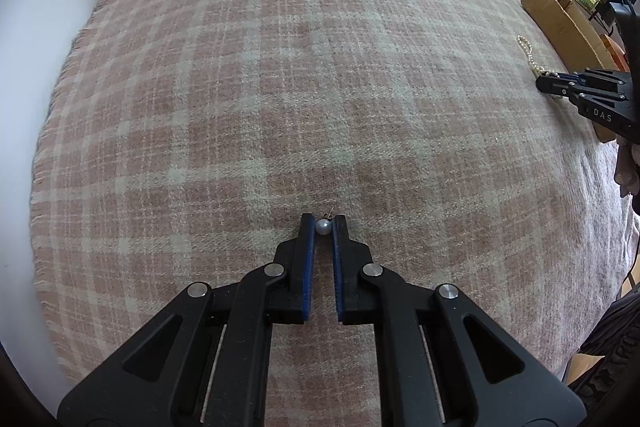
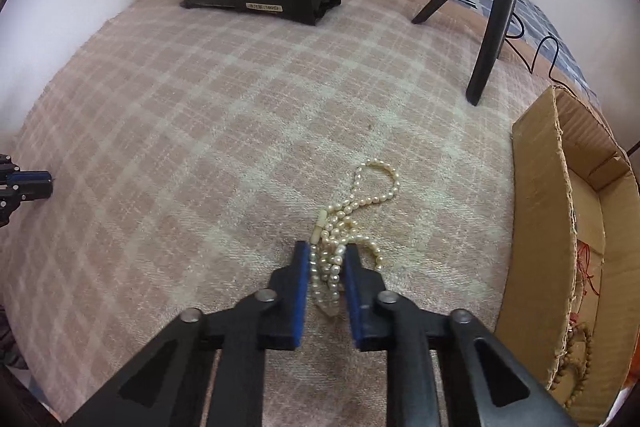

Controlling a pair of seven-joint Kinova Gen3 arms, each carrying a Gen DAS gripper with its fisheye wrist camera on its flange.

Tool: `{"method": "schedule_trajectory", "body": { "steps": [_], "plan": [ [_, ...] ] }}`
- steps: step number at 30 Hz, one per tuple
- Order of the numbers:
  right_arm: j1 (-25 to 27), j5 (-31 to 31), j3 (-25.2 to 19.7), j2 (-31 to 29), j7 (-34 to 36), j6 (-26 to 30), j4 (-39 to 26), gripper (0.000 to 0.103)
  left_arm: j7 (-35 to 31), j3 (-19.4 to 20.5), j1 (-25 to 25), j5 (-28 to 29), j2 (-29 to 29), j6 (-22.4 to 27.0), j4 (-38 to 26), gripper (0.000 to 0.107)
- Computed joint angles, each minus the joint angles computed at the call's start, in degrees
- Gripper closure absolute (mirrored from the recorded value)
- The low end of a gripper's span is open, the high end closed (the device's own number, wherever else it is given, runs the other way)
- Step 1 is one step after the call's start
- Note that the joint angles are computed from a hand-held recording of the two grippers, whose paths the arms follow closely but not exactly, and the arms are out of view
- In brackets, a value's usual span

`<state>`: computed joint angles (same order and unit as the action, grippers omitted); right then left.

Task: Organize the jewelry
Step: 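Close the left tool on the pearl pendant while the right tool grasps the necklace strand, then lift the pearl necklace with both tools and carry it over the box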

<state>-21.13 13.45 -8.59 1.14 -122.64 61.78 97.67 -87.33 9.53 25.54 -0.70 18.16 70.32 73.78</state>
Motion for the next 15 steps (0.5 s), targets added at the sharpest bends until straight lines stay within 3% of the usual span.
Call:
{"method": "schedule_trajectory", "body": {
  "steps": [15],
  "plan": [
    [3.17, -4.35, 0.34, -5.01, 0.36, -3.74, 0.29, 0.099, 1.83, -0.59, -4.27, 3.84, -4.42, -1.01, -0.9, 0.101]
  ]
}}
